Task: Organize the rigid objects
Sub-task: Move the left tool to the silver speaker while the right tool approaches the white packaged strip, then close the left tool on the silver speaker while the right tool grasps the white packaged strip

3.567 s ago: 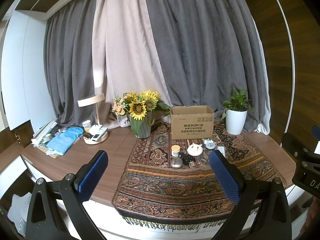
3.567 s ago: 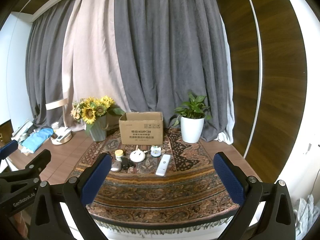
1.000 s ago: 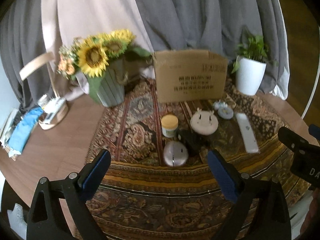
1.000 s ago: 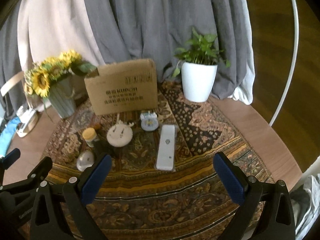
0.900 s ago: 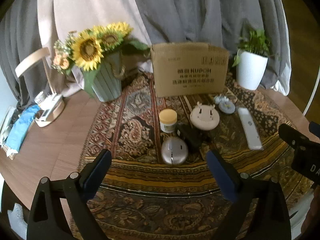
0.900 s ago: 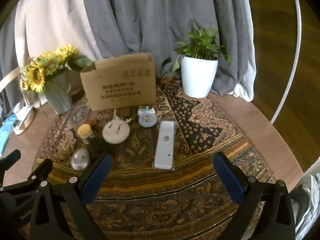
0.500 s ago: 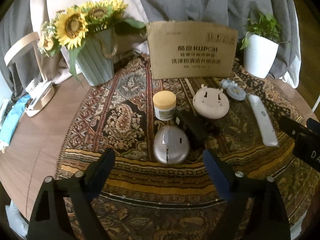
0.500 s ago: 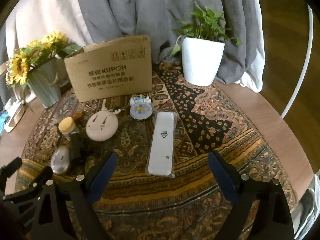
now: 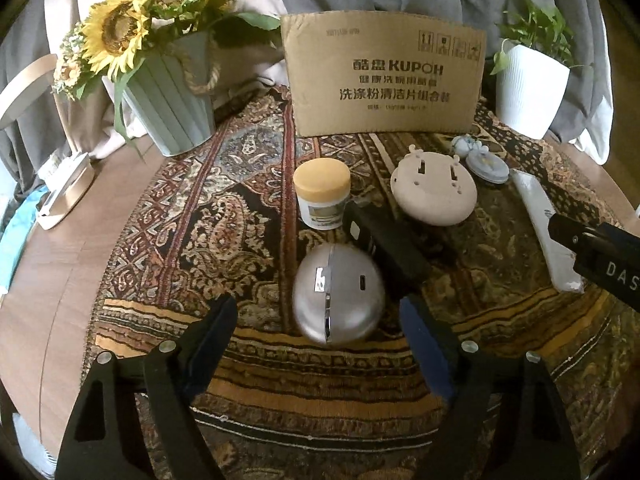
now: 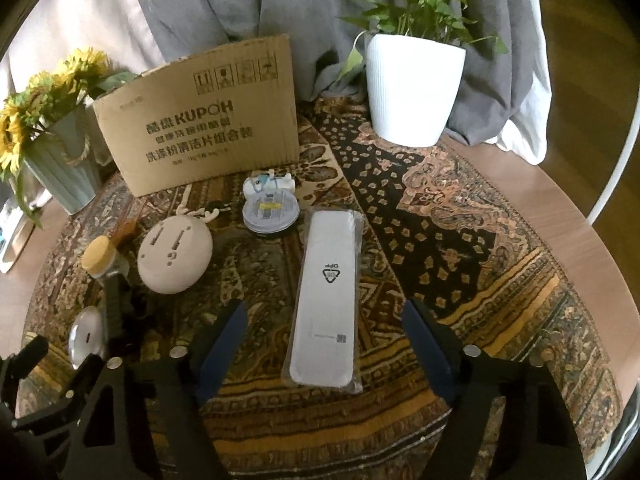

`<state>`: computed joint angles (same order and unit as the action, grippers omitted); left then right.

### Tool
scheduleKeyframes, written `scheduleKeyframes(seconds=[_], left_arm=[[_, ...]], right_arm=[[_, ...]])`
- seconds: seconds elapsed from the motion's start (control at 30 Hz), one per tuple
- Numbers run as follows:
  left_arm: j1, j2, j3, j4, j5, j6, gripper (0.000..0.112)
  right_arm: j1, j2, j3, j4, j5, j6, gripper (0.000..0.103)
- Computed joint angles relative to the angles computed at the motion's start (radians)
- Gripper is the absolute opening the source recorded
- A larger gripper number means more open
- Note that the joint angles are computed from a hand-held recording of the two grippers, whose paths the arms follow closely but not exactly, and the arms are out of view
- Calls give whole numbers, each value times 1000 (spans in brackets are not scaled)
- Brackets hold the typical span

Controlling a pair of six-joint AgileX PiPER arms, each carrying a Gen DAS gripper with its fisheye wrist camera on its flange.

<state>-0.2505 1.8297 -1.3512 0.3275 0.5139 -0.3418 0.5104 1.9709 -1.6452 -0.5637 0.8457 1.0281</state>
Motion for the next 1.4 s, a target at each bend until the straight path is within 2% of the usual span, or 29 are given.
scheduleKeyframes(seconds=[0.2,0.27,0.53,0.8,0.9,0.97,1.0,1.1,1.4], left_arm=[[-1,38,-45,-11,25,21,77],[-3,53,-65,-14,40,25,73],[-6,100,-130,-9,72,27,71],[-4,128,-161,-23,84,40,65],[-1,124,-149,-35,70,40,63],[6,118,-140,-76,60,75,55],[11,118,-143,-110,61,101,53],[16,114,-139,-135,58,107,53],[24,74,-97,-215,64,159,53]], right_arm=[[-20,42,-36,13,-2,-23,75],[-29,62,-57,22,2,-39,72],[-49,122,-136,45,18,-89,59],[-69,195,-231,104,73,-168,57],[-73,192,-220,111,56,-163,57],[-69,186,-205,101,40,-162,53],[-70,180,-194,105,27,-167,48],[-78,169,-179,137,-1,-198,42],[-83,112,-107,219,-54,-258,41]])
